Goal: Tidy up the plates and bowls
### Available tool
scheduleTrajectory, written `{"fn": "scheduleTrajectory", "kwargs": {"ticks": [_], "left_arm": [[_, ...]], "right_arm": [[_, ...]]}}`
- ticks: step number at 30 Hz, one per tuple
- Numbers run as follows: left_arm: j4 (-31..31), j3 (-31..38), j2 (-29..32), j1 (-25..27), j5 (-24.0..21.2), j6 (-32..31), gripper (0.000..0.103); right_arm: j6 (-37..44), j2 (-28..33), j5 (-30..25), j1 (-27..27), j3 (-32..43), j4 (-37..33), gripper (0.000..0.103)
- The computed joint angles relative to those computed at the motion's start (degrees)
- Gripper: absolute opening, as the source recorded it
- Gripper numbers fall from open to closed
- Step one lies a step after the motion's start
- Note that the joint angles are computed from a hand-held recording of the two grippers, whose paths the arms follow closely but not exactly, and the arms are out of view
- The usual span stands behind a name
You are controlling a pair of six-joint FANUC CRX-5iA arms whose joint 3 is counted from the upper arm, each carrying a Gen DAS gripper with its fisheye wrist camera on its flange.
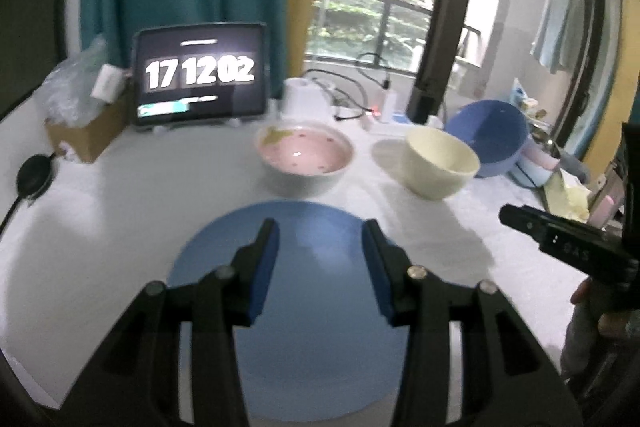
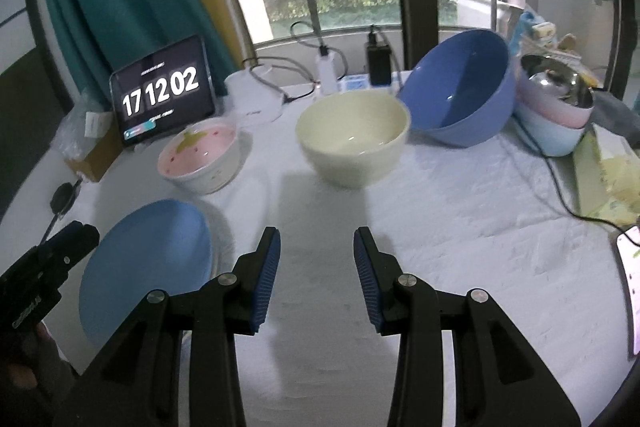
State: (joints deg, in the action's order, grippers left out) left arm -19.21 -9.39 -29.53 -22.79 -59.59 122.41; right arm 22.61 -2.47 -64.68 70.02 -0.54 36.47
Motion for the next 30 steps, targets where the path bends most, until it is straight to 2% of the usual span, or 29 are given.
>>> {"fn": "scheduleTrajectory", "kwargs": {"ticks": [7, 13, 19, 25, 30], "left_arm": [[0.62, 2.83, 3.77, -1.98, 2.52, -0.7, 0.044], [5.66, 4.26, 7.99, 0.28, 6.31, -2.99, 0.044], [6.08, 7.53, 12.58, -1.16, 8.18, -4.76, 0.044], [6.36, 7.32, 13.55, -1.43, 10.1, -4.92, 0.045], [8.71, 5.85, 14.06, -0.18, 12.59, -7.94, 0.045]], "right_arm": [[1.49, -1.35, 0.38, -3.05, -1.23, 2.16, 0.04], [3.06, -0.39, 1.2, -7.05, -0.44, 5.26, 0.04], [3.37, 0.24, 1.66, -9.51, 0.33, 7.54, 0.04], [3.2, 1.75, 1.15, -13.22, 0.84, 11.39, 0.04], [0.84, 3.27, 0.36, -16.01, 1.37, 13.08, 0.04]]}}
